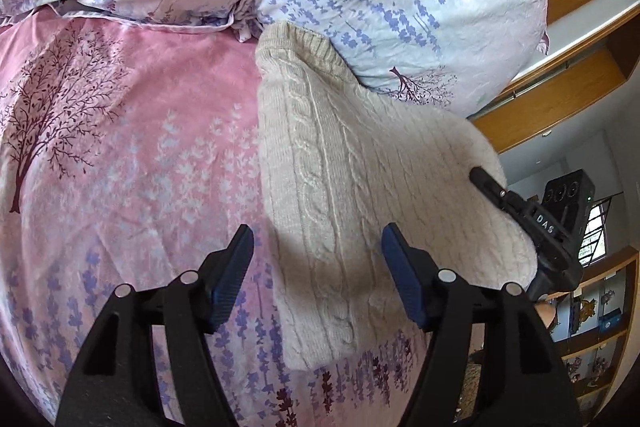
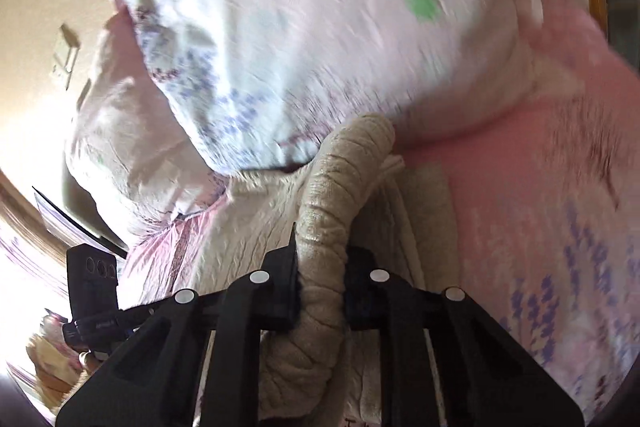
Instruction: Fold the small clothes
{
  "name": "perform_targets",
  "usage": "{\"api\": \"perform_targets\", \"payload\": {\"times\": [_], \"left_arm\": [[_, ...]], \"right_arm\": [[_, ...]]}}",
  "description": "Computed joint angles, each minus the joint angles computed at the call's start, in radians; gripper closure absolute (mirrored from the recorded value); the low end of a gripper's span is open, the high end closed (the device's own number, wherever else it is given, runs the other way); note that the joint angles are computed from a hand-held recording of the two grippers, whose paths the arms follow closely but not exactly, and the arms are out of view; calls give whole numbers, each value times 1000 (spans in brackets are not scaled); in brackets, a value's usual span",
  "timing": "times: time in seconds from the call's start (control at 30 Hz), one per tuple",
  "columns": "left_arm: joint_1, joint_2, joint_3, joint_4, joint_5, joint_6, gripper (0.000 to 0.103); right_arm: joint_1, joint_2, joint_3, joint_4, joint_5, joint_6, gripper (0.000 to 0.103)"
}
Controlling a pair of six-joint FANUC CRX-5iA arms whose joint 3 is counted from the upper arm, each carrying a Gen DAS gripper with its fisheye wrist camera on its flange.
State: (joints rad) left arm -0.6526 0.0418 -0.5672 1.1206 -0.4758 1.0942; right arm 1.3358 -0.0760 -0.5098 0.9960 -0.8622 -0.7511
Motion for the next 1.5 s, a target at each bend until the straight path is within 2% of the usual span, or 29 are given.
{"api": "perform_targets", "payload": {"times": [0.1,0.2,0.33,0.37,0.43,0.5,0.53,0.57,0.67,0.77,0.87,0.93,1.0,1.03,1.07,1.1,1.17,1.2,1.3,1.37,1.43,1.5], "left_arm": [[-9,5,-1,14,1,-19,34],[-10,11,0,15,-8,-34,34],[-11,5,-3,12,-15,-63,34],[-8,-1,-7,11,-19,-71,34],[-8,-3,-11,13,-27,-82,33],[-10,-5,-15,7,-31,-84,33],[-9,-8,-19,2,-35,-83,33],[-14,-11,-20,-9,-36,-72,33],[-8,-26,-35,-27,-51,-63,33],[-10,-43,-67,25,-60,-100,33],[-14,-57,-88,47,-70,-113,35],[-17,-59,-91,41,-70,-105,35],[-24,-64,-101,52,-67,-112,44],[-29,-65,-106,62,-63,-116,48],[-37,-64,-113,91,-60,-136,60],[-45,-61,-119,121,-63,-163,73],[-49,-60,-111,83,-46,-139,81],[-50,-62,-110,76,-46,-148,86],[-51,-69,-119,118,-53,-208,88],[-49,-72,-124,141,-59,-244,89],[-41,-72,-119,105,-64,-243,90],[-36,-74,-122,82,-66,-253,90]], "right_arm": [[17,34,52,-80,-92,82,87],[2,36,41,-192,-75,87,87],[-2,-30,-77,-31,-13,-105,87],[0,-27,-73,-29,-23,-101,87],[-4,-18,-50,-108,-26,-39,85],[-9,-5,-24,-201,-29,8,72],[2,-5,-18,-215,-57,-2,61],[21,-14,-22,-215,-87,-27,55],[94,-62,-49,-183,-170,-117,54],[187,-121,-96,-110,-224,-220,54],[245,-142,-124,-49,-208,-286,54],[238,-121,-116,-14,-166,-298,54],[241,-106,-114,9,-148,-303,55],[239,-87,-100,2,-151,-280,65],[237,-66,-80,-27,-156,-242,89],[230,-52,-62,-68,-152,-210,91],[239,-50,-71,-35,-179,-252,93],[254,-50,-69,-3,-223,-272,93],[299,-49,-51,45,-342,-281,94],[312,-35,-20,-2,-384,-226,94],[312,-24,-6,-93,-373,-194,95],[314,-32,-36,-134,-330,-243,95]]}}
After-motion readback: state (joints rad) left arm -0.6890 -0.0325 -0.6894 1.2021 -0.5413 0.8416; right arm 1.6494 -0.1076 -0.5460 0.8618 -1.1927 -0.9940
